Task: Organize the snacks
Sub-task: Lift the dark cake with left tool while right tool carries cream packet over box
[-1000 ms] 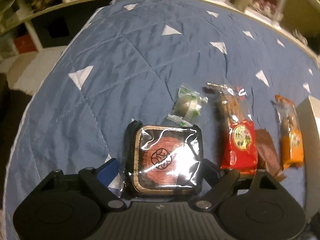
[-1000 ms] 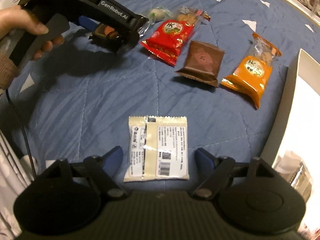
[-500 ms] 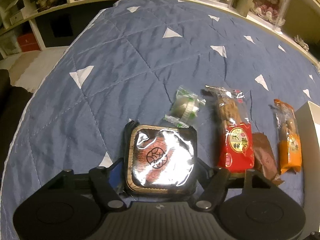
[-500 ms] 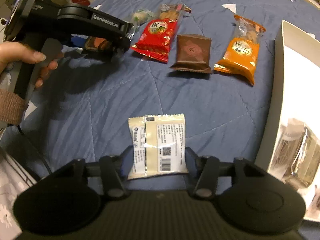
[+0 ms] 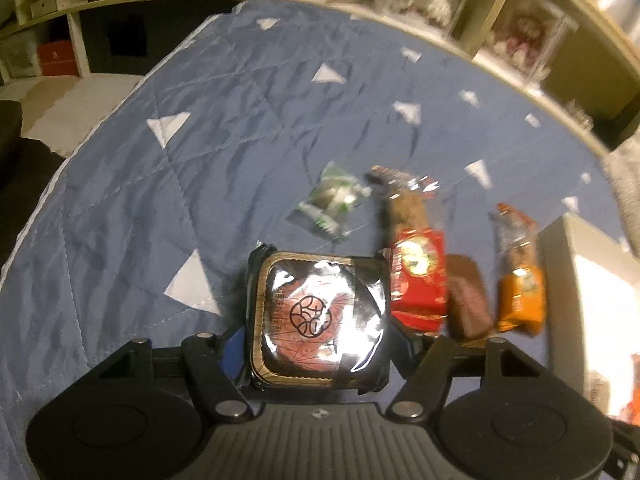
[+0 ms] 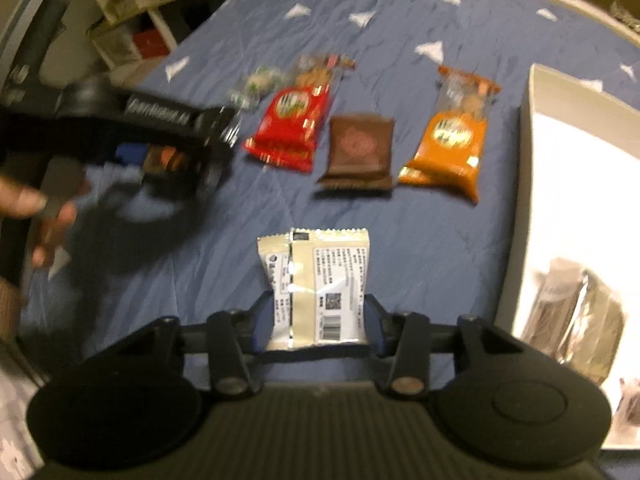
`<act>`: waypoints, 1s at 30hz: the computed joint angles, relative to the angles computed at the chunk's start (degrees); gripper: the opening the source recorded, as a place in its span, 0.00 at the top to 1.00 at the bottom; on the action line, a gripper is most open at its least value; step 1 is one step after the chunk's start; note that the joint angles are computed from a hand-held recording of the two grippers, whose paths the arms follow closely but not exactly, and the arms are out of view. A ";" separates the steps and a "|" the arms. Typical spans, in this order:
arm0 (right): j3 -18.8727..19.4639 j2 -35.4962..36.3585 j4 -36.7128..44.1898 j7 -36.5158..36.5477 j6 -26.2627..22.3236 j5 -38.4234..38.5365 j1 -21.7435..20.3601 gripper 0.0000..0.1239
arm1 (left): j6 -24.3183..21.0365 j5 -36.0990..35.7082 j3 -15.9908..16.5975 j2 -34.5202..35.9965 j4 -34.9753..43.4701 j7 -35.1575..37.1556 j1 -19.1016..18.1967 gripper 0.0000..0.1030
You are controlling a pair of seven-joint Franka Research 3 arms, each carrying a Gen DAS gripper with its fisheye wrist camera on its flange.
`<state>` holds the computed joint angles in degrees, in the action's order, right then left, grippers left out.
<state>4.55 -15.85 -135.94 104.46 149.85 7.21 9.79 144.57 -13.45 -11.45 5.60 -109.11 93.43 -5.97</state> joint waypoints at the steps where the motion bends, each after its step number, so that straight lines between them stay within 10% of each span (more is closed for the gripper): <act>1: 0.34 -0.41 -0.33 0.79 0.95 -1.06 -0.52 0.58 | 0.55 -0.87 -0.17 -0.58 -0.51 0.61 0.04 0.32; 17: 2.37 -10.39 -6.53 8.04 9.74 -10.12 -9.64 0.58 | 8.39 -17.33 0.14 -8.37 -5.27 15.97 -6.14 0.32; 30: 2.93 -21.00 -11.96 8.12 4.62 -13.15 -18.59 0.58 | 8.79 -19.09 -2.72 -7.36 -3.57 14.33 -11.78 0.32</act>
